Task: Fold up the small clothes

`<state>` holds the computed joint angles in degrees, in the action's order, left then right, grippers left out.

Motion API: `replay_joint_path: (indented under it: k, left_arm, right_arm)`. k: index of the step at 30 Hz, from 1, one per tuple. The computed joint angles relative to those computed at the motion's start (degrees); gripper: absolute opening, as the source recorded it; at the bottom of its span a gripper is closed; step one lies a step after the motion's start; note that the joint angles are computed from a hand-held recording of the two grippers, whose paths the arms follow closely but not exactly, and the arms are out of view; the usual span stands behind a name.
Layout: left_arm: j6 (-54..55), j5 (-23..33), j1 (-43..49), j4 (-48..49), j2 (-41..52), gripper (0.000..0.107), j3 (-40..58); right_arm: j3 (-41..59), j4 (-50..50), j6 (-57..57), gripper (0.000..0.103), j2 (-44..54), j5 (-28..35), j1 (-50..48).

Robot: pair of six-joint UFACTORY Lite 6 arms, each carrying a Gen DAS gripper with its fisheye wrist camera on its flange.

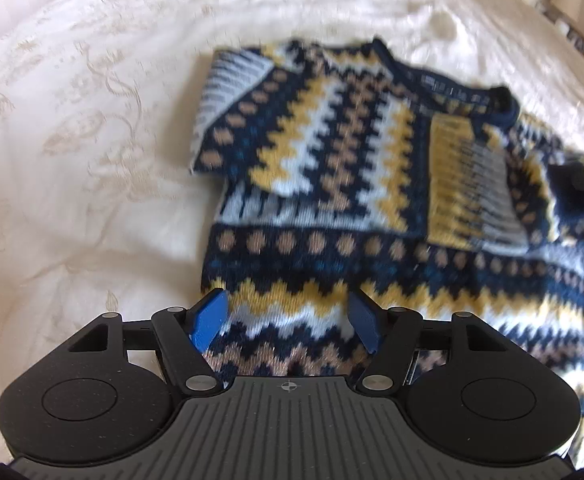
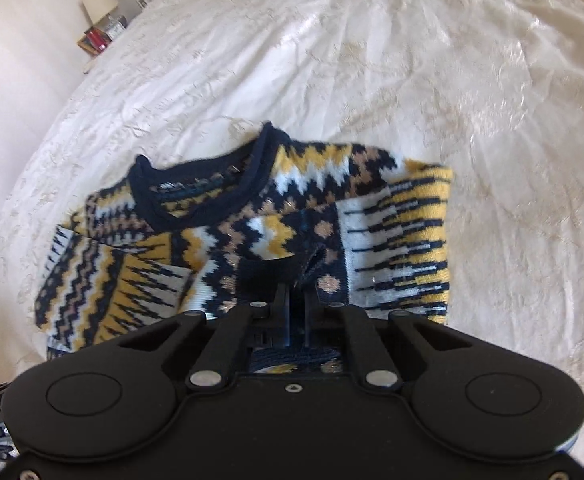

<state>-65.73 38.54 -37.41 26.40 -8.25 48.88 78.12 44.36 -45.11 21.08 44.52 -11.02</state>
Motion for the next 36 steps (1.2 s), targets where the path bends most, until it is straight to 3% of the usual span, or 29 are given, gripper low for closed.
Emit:
replay_joint_path:
  k: [4, 6, 11, 13, 16, 18, 19, 27, 28, 29, 30, 36]
  left_arm:
    - [-1.7, 1.5, -0.2, 4.2, -2.4, 0.064, 3.9]
    - [-1.0, 1.0, 0.6, 6.2, -1.7, 0.065, 6.3]
    - [5.7, -1.4, 6.7, 4.6, 7.2, 0.065, 15.4]
    - [6.8, -1.8, 8.5, 4.1, 9.7, 0.064, 17.6]
    - [7.3, -2.3, 9.6, 4.5, 10.8, 0.064, 18.4]
    - [8.0, -2.4, 10.0, 4.2, 11.0, 0.065, 18.1]
    - [8.4, -2.3, 10.1, 3.8, 11.0, 0.065, 17.8]
    - [9.0, -2.1, 11.2, 2.5, 8.9, 0.065, 14.6]
    - [9.1, -2.0, 11.4, 2.3, 9.0, 0.065, 14.5]
    - [9.2, -2.0, 11.5, 2.3, 9.1, 0.065, 14.5]
    - [9.2, -2.1, 11.6, 2.3, 9.3, 0.065, 14.5]
    - [9.6, -2.6, 11.2, 3.5, 10.6, 0.065, 16.8]
  right_arm:
    - [-2.8, 2.1, -2.0, 0.013, -8.2, 0.9, -2.8]
    - [-4.0, 0.5, -0.2, 0.007, -10.8, -0.4, -4.5]
    - [-3.6, -11.0, 9.2, 0.007, -7.4, -5.3, -4.7]
    - [-2.1, -9.5, 9.0, 0.018, -5.5, -3.1, -5.7]
    - [-2.0, -2.4, 3.0, 0.024, -4.8, 0.4, -6.7]
    - [-2.6, -2.1, 1.3, 0.057, -4.8, 0.7, -5.5]
    - [-3.1, -1.3, 0.3, 0.062, -4.4, 0.7, -5.0]
    - [-4.0, -5.2, 4.8, 0.062, -1.4, -0.6, -1.5]
    - [-3.9, -5.8, 5.2, 0.06, -1.1, -0.4, -1.3]
    - [-3.7, -6.5, 5.5, 0.045, -0.9, 0.0, -1.1]
    - [-3.5, -7.5, 6.2, 0.009, -0.8, 0.2, -0.7]
    - [-4.8, -2.5, -2.0, 0.011, -9.9, 1.8, -0.7]
